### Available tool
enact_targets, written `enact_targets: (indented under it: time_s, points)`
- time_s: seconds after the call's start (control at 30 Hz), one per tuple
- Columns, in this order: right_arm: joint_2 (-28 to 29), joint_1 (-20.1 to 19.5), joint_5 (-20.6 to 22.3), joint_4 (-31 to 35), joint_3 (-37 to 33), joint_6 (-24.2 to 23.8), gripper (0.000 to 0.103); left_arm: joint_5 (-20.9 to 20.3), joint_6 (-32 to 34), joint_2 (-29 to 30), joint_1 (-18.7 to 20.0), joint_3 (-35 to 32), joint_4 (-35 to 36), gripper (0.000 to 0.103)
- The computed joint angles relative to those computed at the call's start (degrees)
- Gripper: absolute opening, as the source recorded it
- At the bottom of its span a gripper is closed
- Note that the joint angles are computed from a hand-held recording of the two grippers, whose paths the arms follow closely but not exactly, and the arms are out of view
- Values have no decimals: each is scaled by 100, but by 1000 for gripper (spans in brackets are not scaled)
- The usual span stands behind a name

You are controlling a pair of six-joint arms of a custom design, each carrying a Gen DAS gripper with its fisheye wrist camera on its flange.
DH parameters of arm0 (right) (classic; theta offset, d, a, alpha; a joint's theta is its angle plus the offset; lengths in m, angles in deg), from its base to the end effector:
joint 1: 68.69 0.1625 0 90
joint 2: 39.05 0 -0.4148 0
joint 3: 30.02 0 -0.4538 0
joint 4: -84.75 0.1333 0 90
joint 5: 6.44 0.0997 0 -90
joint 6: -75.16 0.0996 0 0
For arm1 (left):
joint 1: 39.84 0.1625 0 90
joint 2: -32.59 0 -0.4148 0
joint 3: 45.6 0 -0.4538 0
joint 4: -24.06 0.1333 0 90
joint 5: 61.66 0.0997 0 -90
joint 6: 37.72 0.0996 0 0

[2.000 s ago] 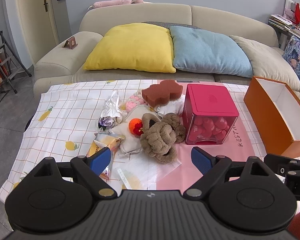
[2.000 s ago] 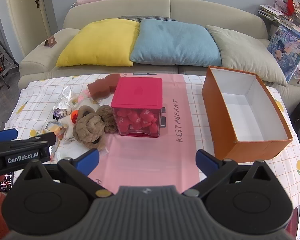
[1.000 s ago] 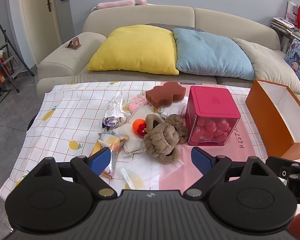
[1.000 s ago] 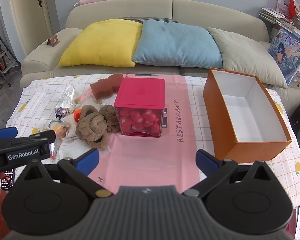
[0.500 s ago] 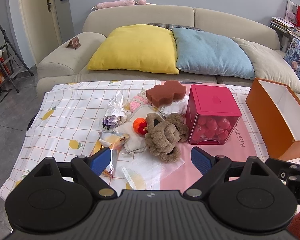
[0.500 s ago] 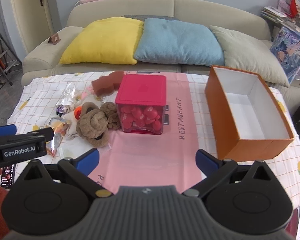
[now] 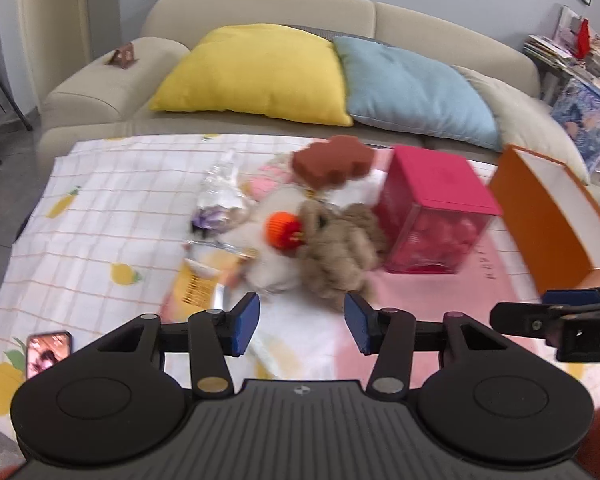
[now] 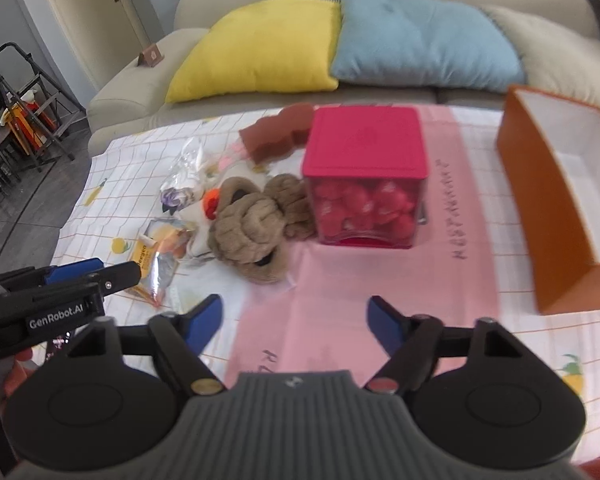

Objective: Organize soft objects
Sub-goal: 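Grasp the yellow Deeyeo packet with the left tool while the right tool grasps the brown plush, then carry the packet with the left tool while the right tool carries the plush into the orange box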

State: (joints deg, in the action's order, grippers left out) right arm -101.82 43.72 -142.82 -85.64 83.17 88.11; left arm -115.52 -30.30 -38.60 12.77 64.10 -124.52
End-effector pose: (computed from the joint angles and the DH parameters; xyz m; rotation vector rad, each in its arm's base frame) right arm 0.2852 -0.5310 0.1719 -0.0754 -2.3829 0.9122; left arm -0.2179 -0.6013 0.2313 0.8345 2.4097 -0.6500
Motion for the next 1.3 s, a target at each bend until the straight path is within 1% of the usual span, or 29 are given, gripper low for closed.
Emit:
enact_targets:
  time_s: [0.07,0.17,0.23,0.27,0.33,0.43,0.6,0.7,0.77,0.83,0.93,0.97,1.0,1.07,1.1,1.13,1.2,1.3]
  points:
    - [187,-96,126,11,-192,-40,86,182,374,145,102,-89,-197,72]
    - [455,-245,428,23,-493,-78,86,430,689,459,305,-372,-323,72]
    - [668,-362,611,-22,-718,-48,90,508,803,678,467,-601,-365,72]
    - [795,-422,670,-25,-853,-29,91,519,918,787,541,-706,-398,75]
    - [1013,-550,820,101,-1131,90,91,571,1059,993,676,-938,-265,75]
    - [1285,-740,1037,385,-1525,403,91,635,1162,1236,832,-1176,-113,75]
    - [1643,-949,1169,686,-2034,677,91,592,1302,1469,1024,-1383,81,76]
    - [1780,-1039,1144,902,-2234,796,91,551,1342,1570,1090,-1454,121,76]
    - [1834,-1099,1157,1004,-2306,869,87,544,1459,1652,1120,-1502,70,76]
    - [1855,-1160,1275,1059,-2342,890,85,564,1417,1726,1140,-1582,157,76]
    - [1858,-1214,1449,1081,-2356,833,70,522,1208,1788,1164,-1680,324,66]
    - [1868,-1202,1439,1065,-2361,779,63,492,1177,1784,1162,-1682,335,61]
    - [1882,-1185,1427,1022,-2363,678,58,495,1190,1778,1156,-1667,303,58]
    - [1911,-1148,1368,1000,-2390,522,48,535,1308,1757,1126,-1602,174,54]
    - [1915,-1136,1364,964,-2385,470,46,567,1380,1743,1106,-1559,80,52]
    - [1896,-1136,1409,855,-2341,404,40,608,1416,1723,1085,-1517,11,51]
    - [1850,-1112,1459,723,-2271,245,38,637,1375,1660,1041,-1452,-50,49]
    - [1748,-1025,1475,486,-2125,-75,36,627,1089,1516,976,-1376,-17,49]
